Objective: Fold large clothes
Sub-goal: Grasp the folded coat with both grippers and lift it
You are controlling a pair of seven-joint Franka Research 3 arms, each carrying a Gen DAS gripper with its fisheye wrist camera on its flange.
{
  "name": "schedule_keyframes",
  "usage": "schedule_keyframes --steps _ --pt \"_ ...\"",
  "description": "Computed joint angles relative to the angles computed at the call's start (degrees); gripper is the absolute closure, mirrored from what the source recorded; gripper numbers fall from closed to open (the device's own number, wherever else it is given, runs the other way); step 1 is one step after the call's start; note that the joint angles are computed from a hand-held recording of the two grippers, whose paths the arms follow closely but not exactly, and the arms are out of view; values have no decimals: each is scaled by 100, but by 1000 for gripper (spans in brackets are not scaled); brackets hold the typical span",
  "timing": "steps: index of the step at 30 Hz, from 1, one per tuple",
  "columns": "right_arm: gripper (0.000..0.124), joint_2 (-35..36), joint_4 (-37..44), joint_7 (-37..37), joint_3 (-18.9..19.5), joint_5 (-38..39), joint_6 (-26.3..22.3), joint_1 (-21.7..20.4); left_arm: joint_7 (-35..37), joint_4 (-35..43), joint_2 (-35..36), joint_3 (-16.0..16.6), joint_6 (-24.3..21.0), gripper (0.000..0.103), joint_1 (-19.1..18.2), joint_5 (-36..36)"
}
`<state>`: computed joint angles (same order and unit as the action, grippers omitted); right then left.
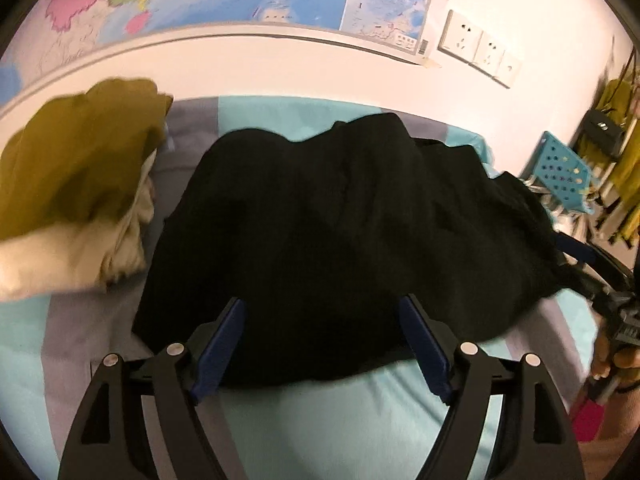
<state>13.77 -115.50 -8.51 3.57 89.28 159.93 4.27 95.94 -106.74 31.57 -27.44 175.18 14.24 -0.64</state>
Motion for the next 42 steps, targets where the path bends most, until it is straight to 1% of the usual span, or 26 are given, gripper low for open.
schedule_keyframes --steps 2,3,5,7,9,10,11,12,13,15,19,20,22,24,26,28,29,30,32,34,35,36,38,40,41,42 --pt "40 -34 -55 -667 128 40 72 163 318 -244 -16 -638 -71 24 631 -234" --pt "39 34 -15 -1043 198 81 238 290 413 -323 -23 -820 -128 24 813 -344" --pt "39 246 116 -1168 261 -231 526 500 687 -432 39 -1243 -354 24 1229 -633" --pt "39 535 352 -1580 371 -190 1001 651 891 -454 122 -1452 -554 24 1420 -910" --pt "40 785 494 -1440 437 -625 1313 747 1051 -394 240 -1563 -793 24 1502 -1149" --pt "45 933 608 -1577 525 -629 1604 772 1153 -354 322 -1641 -890 24 1560 -1280" --pt "51 1024 685 -1657 591 -653 1768 756 1271 -381 379 -1723 -749 21 1600 -1414" --pt "66 1080 737 -1392 543 -895 1840 805 1364 -359 408 -1751 -748 21 1599 -1497" --pt "81 1070 742 -725 432 -1351 1592 795 1481 -278 496 -1828 -813 21 1635 -1602" --pt "99 972 818 489 244 -1970 665 651 1700 -105 707 -1994 -900 20 1718 -1847" --pt "106 882 976 911 560 -1742 14 136 1849 411 1156 -2094 -1021 20 1641 -2350" --pt "106 880 1004 1087 567 -1790 -90 93 1951 583 1343 -2210 -1091 20 1706 -2516" --pt "105 849 973 1366 559 -1928 -234 48 1998 850 1544 -2252 -1122 20 1699 -2794" --pt "99 823 913 1698 542 -2038 -383 9 2195 1054 1799 -2425 -1016 20 1779 -3086" --pt "89 714 806 1851 556 -1903 -753 -154 2278 1267 1987 -2502 -1141 20 1804 -3290" --pt "73 426 485 1804 514 -1421 -1305 -428 2348 1369 2045 -2497 -1189 20 1782 -3487" --pt "61 339 383 1836 429 -1263 -1517 -495 2458 1397 2102 -2559 -1189 20 1817 -3609" --pt "54 213 210 1914 327 -1058 -1678 -570 2534 1419 2114 -2568 -1193 20 1819 -3700" --pt "54 12 -136 2241 62 -672 -2091 -763 2759 1425 2163 -2644 -1086 20 1859 -3917" --pt "49 -55 -376 2828 -195 -510 -2235 -877 2624 1456 1967 -2335 -904 20 1550 -3895" --pt "48 -67 -466 2995 -281 -407 -2215 -913 2511 1461 1809 -2074 -773 20 1305 -3773" --pt "47 -69 -526 3103 -339 -308 -2152 -928 2418 1454 1725 -1908 -679 20 1157 -3684" --pt "42 33 -524 3650 -433 -206 -1876 -932 1936 1492 1476 -1318 -603 20 676 -3350" --pt "40 184 -392 3897 -439 -107 -1751 -949 1203 1768 1367 -553 -728 20 8 -2868" --pt "39 305 -247 4089 -426 -127 -1562 -911 954 1935 1429 -417 -859 19 -111 -2763" --pt "39 354 -188 4115 -400 -83 -1538 -932 837 2009 1477 -405 -938 18 -105 -2696"
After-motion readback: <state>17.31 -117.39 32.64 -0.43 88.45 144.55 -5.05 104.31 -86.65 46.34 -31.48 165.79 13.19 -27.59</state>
